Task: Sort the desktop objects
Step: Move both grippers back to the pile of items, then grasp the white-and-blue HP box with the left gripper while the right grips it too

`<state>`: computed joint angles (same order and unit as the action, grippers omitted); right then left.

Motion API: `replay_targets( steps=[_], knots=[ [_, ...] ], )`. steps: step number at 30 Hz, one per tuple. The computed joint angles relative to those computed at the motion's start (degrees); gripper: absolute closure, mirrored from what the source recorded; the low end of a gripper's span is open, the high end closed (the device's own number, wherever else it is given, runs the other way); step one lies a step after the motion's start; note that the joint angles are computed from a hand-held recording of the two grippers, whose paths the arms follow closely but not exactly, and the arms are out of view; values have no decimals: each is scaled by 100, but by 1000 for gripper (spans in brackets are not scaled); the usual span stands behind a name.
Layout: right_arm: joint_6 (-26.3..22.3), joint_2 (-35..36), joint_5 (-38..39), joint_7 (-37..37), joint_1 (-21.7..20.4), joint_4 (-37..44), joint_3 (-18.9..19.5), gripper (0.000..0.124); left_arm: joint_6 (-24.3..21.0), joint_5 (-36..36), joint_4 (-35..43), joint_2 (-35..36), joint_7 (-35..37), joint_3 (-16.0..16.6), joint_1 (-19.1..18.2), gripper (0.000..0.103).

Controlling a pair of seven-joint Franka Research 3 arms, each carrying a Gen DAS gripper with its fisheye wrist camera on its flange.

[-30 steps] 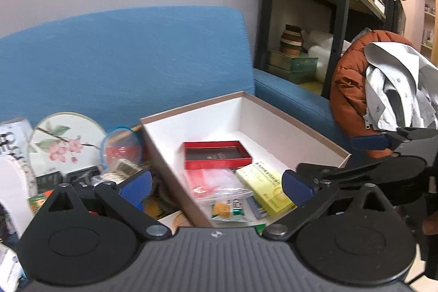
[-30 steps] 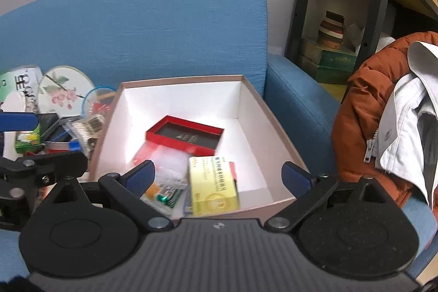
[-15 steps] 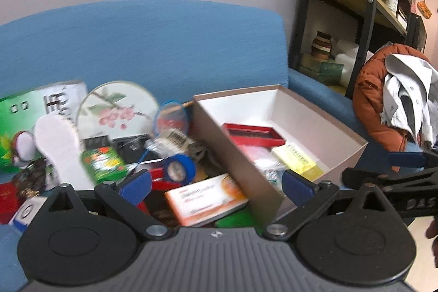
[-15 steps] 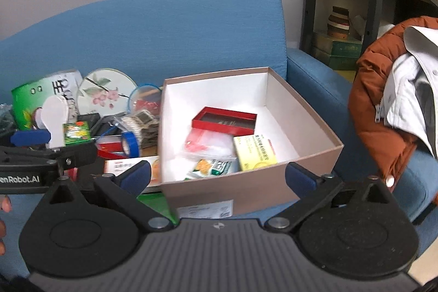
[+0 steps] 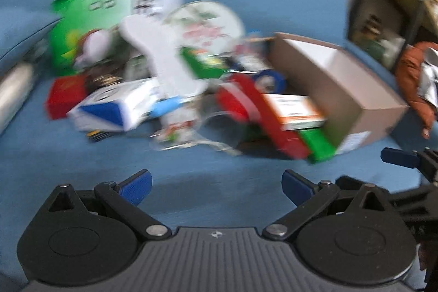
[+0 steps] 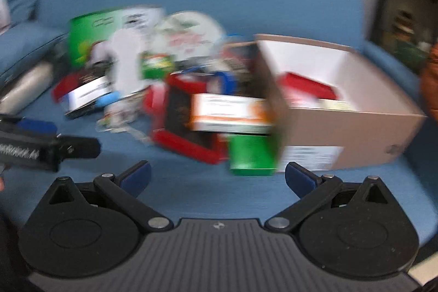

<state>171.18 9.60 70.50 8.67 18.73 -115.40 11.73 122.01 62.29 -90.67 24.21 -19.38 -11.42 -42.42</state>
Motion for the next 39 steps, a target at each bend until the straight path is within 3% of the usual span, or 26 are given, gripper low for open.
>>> replay_targets(
  steps=[6,9,13,22,31,33,36,39],
  knots=[
    [-395,236,516,-1375,106,326,238,23,-104,-121,-1009,-705,-778,-67,328,0],
    [-691,483,408,-1633,191,611,248,23,-122,-24,-1315,-927,-873,-145,529,0],
    [-818,947,-231,-1360,357,1136,323,23,-74,275,-1663,-1195,-901,-190,807,0],
    [-1185,2132,-1646,-600,512,2513,618,23,1150,1135,-2487,-1602,-1718,-132,1645,0],
    [-1534,3041,-2737,451,734,3723,727,24,2217,1846,-2801,-1581,-2592,3,2147,0],
    [-1695,3133,-2904,782,733,3863,709,41,2432,2013,-2839,-1573,-2840,21,2218,0],
    [-1800,3030,-2919,865,558,3702,832,44,2838,2417,-2870,-1546,-3447,37,2296,0],
    [-1871,2771,-2821,625,352,3331,953,44,3017,2603,-2783,-1483,-3434,-16,2280,1]
  ],
)
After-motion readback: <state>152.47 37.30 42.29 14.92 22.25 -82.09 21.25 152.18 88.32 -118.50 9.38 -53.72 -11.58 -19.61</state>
